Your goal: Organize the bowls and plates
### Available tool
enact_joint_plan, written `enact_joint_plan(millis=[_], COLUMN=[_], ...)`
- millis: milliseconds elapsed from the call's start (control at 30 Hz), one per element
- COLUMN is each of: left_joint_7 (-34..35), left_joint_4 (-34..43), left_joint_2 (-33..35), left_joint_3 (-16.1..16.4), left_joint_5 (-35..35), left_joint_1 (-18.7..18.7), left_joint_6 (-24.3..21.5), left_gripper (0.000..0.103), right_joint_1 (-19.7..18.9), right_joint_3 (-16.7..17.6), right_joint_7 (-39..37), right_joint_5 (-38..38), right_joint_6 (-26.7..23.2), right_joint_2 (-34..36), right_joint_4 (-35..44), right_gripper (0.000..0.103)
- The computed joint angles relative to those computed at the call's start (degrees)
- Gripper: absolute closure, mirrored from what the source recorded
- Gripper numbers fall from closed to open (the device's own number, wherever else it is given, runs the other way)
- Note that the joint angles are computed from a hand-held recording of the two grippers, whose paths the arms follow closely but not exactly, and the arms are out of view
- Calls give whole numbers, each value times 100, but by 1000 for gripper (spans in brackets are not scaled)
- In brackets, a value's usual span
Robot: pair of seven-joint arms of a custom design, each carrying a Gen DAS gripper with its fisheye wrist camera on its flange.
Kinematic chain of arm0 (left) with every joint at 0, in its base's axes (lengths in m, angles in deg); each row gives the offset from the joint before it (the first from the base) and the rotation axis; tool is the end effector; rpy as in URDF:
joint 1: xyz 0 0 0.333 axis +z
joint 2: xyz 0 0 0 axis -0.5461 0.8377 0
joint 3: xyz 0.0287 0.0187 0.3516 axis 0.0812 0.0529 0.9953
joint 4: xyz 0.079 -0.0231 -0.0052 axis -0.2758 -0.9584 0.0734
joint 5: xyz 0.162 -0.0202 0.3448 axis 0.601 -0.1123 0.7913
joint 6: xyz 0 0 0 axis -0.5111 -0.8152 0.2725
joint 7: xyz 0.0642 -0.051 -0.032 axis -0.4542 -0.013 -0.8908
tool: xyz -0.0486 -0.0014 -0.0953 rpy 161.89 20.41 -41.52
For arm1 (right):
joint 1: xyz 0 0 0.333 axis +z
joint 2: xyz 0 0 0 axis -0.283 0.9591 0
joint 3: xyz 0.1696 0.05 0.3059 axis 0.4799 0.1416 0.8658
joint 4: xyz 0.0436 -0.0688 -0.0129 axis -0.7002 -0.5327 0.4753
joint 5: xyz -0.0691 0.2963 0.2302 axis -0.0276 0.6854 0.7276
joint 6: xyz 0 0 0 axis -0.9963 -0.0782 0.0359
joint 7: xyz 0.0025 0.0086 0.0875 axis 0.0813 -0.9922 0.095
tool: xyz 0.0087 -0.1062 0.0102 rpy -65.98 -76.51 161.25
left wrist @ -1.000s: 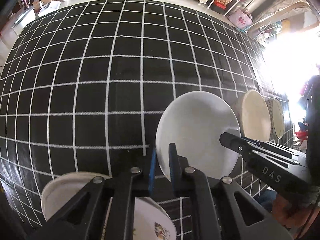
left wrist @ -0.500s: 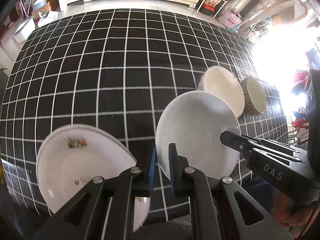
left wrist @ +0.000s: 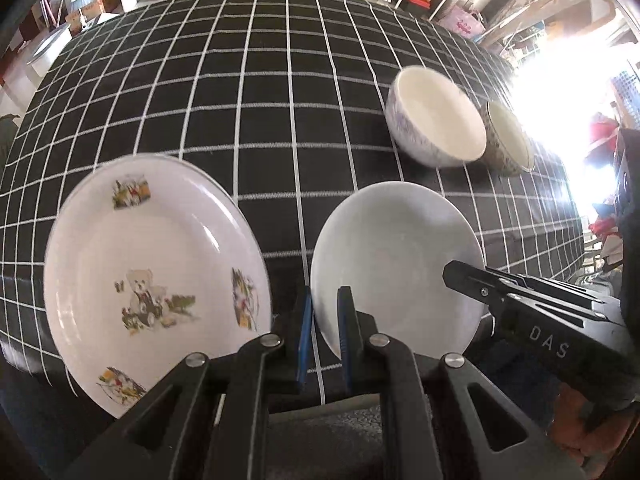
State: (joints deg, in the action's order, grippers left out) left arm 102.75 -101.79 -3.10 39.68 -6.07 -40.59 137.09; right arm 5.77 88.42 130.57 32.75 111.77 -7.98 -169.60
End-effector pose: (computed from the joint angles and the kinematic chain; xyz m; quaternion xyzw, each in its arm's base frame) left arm 0.4938 -0.1417 0.3716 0.6213 -0.7658 0.1633 0.0284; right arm 0.4638 0.3737 0.2936 -0.6294 0.7609 0.0271 0.1552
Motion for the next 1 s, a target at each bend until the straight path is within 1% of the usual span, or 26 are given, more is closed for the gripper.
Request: enact_joint_plan(millis=[100, 200, 333, 400, 467, 567, 633, 667, 733, 800, 867, 933, 1000], left_joint_7=[-9, -8, -113, -127, -4, 83, 98, 82, 110, 70, 77, 105, 144], left_joint_4=[-78, -120, -169, -190, -224, -205, -177, -162, -157, -199, -265, -302, -310], left_joint_2=[-6, -4, 103, 138, 144, 125, 133, 144, 152, 108, -13, -94, -185], left_joint_3=[-19, -36, -73, -66, -83, -74, -67, -63, -65, -59, -39, -37, -28], left_joint_5=[28, 24, 92, 135, 9, -53, -68, -39, -20, 95, 171, 155, 97], left_joint_1=[-24, -48, -127, -146, -153, -148, -145, -149, -156, -177, -157, -135, -100], left_joint_6=[42, 56, 295, 315, 390, 314, 264, 255, 272, 399, 462, 530, 517], left_gripper=[93, 93, 93, 93, 93, 93, 93, 93, 93, 93, 93, 92, 90], right_joint_1=[-9, 129, 207, 236, 290, 291, 201, 234, 642, 763, 732, 888, 888], right_joint_3=[7, -102, -186, -208, -269, -310, -256, -299, -726, -883, -869, -997, -974], right_joint_7=[27, 137, 290, 348, 442, 557, 582, 636, 1029, 1250, 1327, 1496, 1481], right_joint_5=[5, -146, -289, -361, -471, -573, -567, -635, -1097, -1415, -1548, -1884, -2111], right_joint_6=[48, -48, -7, -6, 50, 171, 344, 376, 302, 352, 243, -106, -245], right_joint_2=[-35, 26, 105, 139, 153, 162, 135, 103, -12, -121, -189, -303, -391], right_joint_4=[-130, -46, -1, 11, -8, -80, -210, -253, -263, -317, -297, -214, -175], right_gripper=[88, 88, 88, 88, 88, 88, 88, 88, 88, 88, 88, 88, 88])
